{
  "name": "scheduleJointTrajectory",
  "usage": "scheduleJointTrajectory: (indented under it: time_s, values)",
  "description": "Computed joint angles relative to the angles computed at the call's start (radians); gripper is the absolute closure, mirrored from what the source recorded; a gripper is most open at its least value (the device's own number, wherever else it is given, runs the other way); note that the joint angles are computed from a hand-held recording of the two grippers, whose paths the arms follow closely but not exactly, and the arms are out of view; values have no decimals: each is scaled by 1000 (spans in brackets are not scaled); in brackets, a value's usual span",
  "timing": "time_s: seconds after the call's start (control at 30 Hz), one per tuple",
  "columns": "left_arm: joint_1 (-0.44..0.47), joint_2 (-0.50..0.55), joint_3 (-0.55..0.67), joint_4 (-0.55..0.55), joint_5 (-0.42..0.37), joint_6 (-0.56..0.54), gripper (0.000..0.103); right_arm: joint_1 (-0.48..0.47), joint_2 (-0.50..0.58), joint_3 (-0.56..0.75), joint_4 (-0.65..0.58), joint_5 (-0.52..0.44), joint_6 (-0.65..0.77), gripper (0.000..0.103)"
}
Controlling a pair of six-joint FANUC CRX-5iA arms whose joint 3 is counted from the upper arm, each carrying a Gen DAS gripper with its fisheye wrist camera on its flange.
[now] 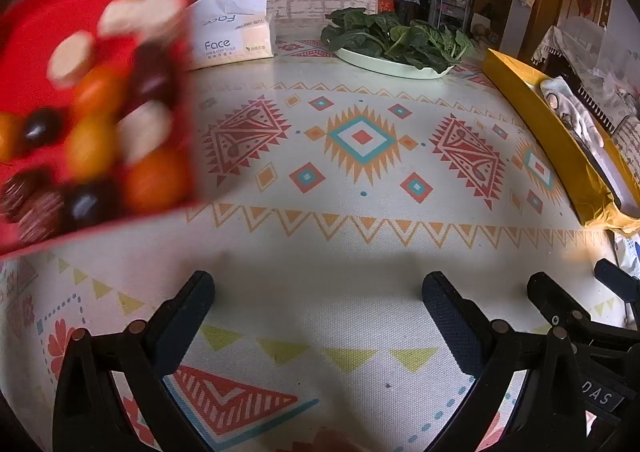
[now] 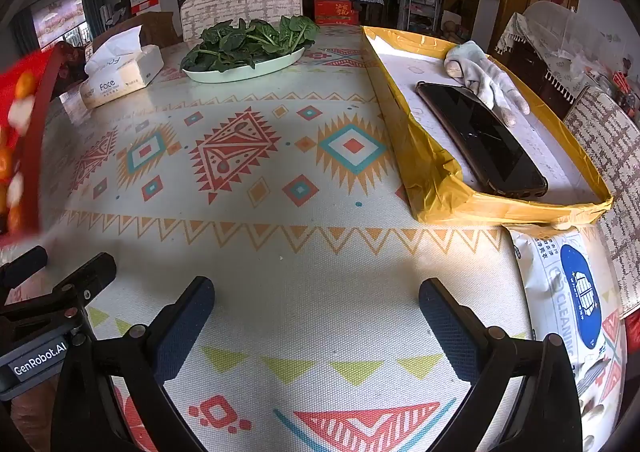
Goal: Organize fruits
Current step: 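Tip the red box to pour the fruits onto the table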
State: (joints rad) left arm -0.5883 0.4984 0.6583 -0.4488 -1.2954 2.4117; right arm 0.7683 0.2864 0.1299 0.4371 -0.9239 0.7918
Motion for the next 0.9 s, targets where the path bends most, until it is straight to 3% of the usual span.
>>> scheduleJointTrajectory:
  time_s: [0.9]
  values:
    - [3, -4, -11, 1, 9, 2, 0, -1, -1, 0, -3, 1, 1, 0]
